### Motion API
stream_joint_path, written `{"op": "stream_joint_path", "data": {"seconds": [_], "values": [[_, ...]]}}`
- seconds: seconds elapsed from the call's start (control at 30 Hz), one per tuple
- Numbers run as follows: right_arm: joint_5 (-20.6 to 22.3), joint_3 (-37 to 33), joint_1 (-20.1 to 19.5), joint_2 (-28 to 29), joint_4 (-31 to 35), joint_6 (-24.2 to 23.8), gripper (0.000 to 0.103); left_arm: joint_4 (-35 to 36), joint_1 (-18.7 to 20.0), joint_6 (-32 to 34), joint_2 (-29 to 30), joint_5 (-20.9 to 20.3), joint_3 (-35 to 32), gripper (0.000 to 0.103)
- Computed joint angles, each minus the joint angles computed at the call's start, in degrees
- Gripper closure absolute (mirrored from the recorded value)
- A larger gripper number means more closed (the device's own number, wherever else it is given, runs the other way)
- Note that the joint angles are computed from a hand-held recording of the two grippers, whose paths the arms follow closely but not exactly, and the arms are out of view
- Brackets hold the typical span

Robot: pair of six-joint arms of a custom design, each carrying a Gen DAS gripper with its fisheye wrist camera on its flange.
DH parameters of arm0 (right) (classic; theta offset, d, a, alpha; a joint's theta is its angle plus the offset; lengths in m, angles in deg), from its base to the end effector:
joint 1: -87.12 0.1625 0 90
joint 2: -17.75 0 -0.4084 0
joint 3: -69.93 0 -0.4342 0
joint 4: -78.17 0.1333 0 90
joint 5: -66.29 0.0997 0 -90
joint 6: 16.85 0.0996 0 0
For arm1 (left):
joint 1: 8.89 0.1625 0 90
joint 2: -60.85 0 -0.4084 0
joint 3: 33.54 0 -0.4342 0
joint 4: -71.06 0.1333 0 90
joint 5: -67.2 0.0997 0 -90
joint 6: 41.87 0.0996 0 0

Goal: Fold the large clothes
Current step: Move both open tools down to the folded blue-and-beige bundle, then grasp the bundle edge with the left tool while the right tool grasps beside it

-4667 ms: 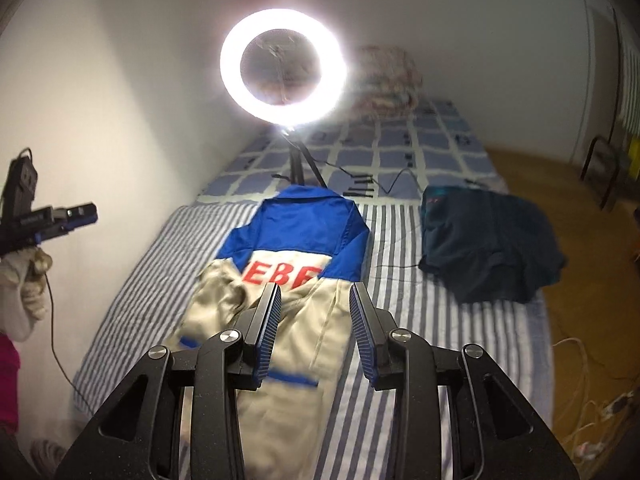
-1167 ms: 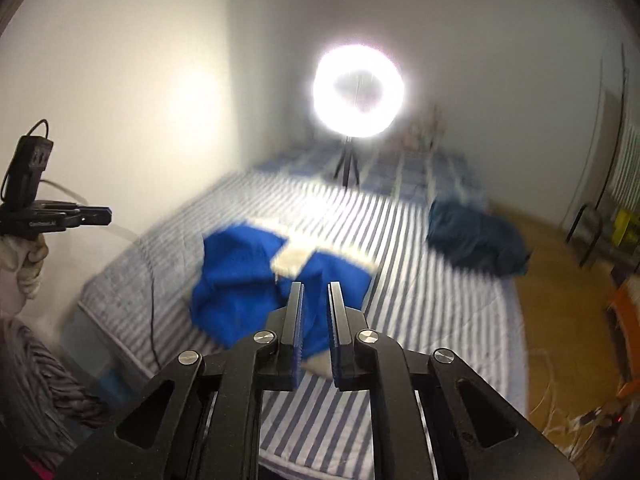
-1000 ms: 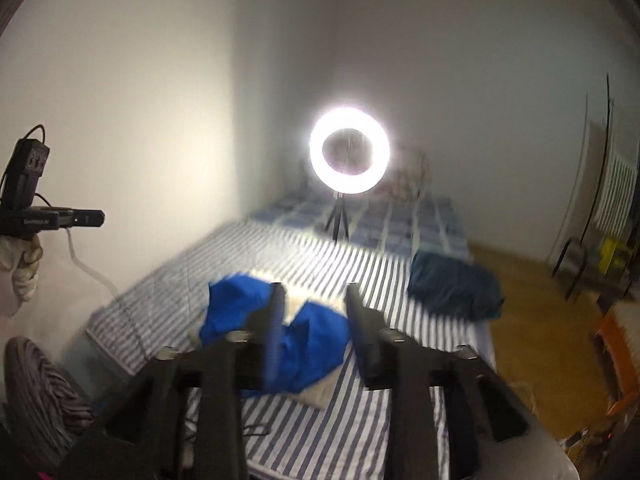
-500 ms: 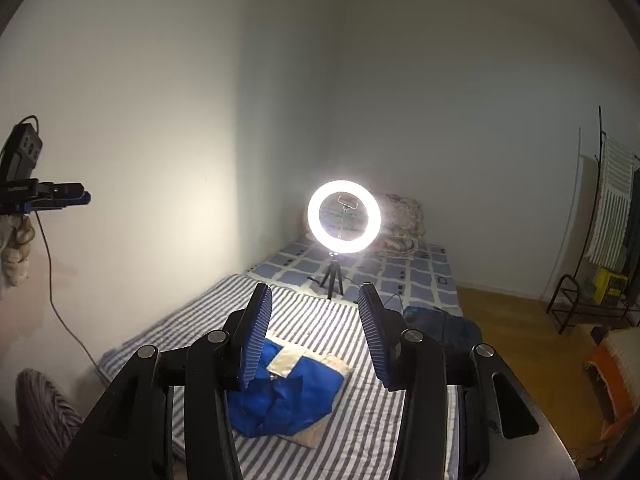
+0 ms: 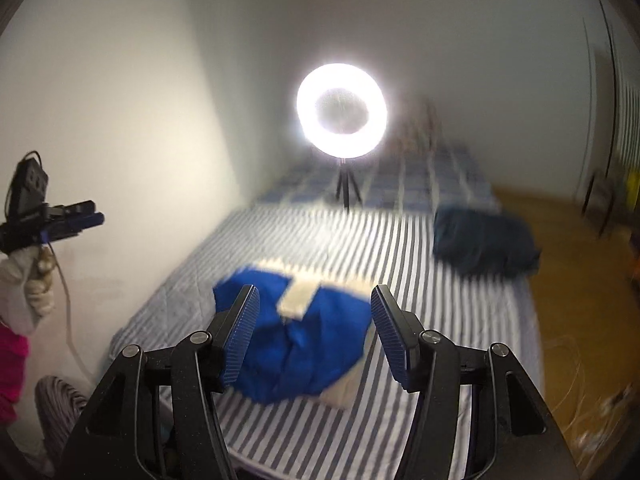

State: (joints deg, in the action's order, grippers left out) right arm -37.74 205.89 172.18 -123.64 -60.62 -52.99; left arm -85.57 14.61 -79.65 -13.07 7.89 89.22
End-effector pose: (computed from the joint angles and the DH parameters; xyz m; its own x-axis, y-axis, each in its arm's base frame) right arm 0.0872 -0.2583 0.4828 -0.7966 -0.1178 0.5929 -0.5194 0.6352 -0.5716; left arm -0.4034 -0.3762 0.1769 -0.9190 0.3415 -0.1969 0.3925 0.7451 -0.5392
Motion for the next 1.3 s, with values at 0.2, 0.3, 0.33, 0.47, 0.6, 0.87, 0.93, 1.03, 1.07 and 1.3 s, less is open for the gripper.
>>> {"op": "stream_joint_path", "data": {"seconds": [0.2,0.3,0.33,0.47,0.6,0.87,0.93,1.03,1.07,1.3], "values": [[7.9,3.98,-16.31,2.23,-0.59,-0.52,0.046,-5.59,10.27,-1.27,9.23,-5.8,-1.39,0.036],[9.45,5.0,-21.33,5.51,-1.33,-0.03,0.046,-7.83,15.8,-2.95,13.3,-10.38,-2.95,0.036],[9.77,4.85,-22.34,5.88,-0.86,0.07,0.046,-8.45,17.41,-3.38,14.78,-11.29,-3.58,0.036],[12.38,4.69,-27.23,9.52,0.36,2.11,0.046,-8.43,21.63,-3.65,19.68,-12.99,-6.7,0.036],[13.83,2.96,-29.32,13.63,2.94,4.03,0.046,-9.42,24.13,-2.66,23.39,-15.88,-9.34,0.038],[12.46,1.34,-27.68,19.47,3.22,4.12,0.096,-8.89,24.14,-1.24,25.71,-16.62,-9.71,0.102],[12.64,0.73,-28.32,20.0,3.76,5.05,0.098,-8.85,22.75,-2.28,24.58,-15.42,-7.72,0.103],[17.39,-0.54,-30.75,17.16,8.32,4.38,0.102,-10.28,20.71,-3.72,21.98,-15.27,-4.16,0.103],[19.64,-0.95,-31.72,15.92,10.32,3.58,0.102,-10.62,20.4,-3.83,21.52,-15.36,-3.49,0.103],[19.2,0.81,-33.28,13.94,9.4,1.85,0.101,-11.06,21.35,-5.94,20.6,-17.68,-3.21,0.088]]}}
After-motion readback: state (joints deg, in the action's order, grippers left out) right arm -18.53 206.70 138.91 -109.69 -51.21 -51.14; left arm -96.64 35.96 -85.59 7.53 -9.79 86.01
